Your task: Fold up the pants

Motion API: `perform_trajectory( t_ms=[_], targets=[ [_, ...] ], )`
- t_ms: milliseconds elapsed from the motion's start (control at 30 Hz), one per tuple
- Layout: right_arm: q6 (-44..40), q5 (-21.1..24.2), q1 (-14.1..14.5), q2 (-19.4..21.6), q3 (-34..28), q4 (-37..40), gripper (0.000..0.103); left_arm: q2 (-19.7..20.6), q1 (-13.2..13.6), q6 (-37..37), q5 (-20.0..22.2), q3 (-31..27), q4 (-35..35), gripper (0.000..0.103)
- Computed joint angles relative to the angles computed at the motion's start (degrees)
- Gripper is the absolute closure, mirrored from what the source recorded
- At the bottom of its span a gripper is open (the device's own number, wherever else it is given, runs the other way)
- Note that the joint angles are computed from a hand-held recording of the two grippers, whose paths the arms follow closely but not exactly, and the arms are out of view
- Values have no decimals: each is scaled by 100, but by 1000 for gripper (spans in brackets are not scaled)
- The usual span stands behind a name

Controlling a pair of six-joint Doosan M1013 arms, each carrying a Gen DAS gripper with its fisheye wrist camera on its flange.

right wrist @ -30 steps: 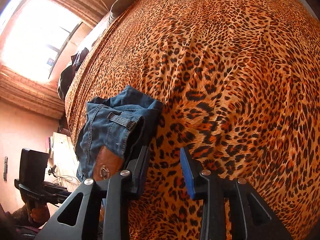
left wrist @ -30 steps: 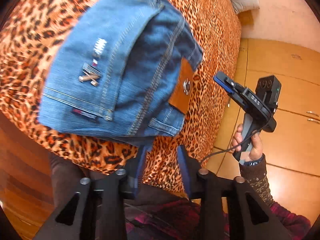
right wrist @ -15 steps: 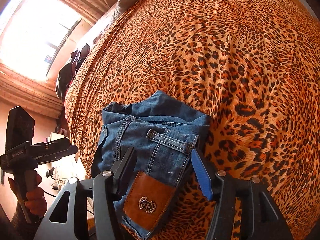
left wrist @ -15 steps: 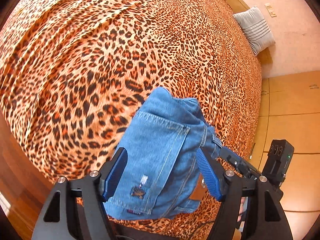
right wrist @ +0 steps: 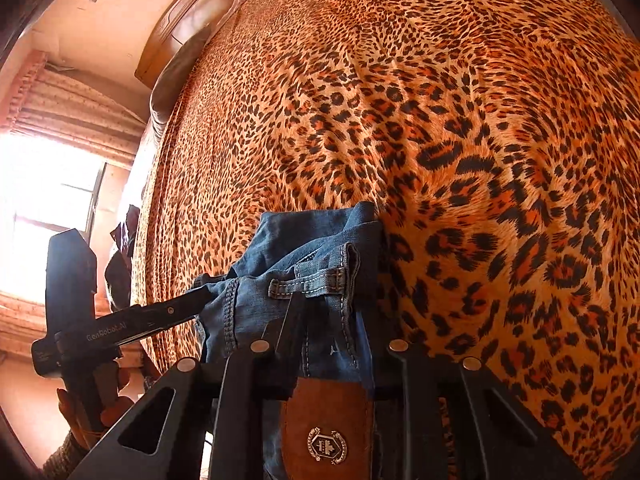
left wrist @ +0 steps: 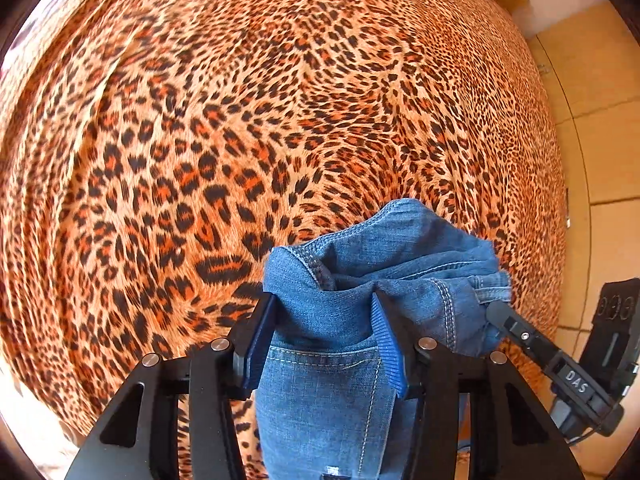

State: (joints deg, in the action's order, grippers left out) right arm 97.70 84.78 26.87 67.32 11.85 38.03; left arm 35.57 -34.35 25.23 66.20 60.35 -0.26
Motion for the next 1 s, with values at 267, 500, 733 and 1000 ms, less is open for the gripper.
perform_trajectory(
  t_ms=[267,500,733,1000],
  targets=[
    [811,-771,165,-606,1233,-1026,88,406,-95,1318,630,-689,409,59],
    [915,-1182,169,-1118,1989,-1071,62,345,4,1476,460,-560,112,57],
    [646,-1652,-13,-1981,3532,-653,42,-581,120,1091,-302,657,-796,40],
    [30,-1978,-97,-2456,4744,17,85,-776,61,1036,-791,1571,-2364,41]
  ],
)
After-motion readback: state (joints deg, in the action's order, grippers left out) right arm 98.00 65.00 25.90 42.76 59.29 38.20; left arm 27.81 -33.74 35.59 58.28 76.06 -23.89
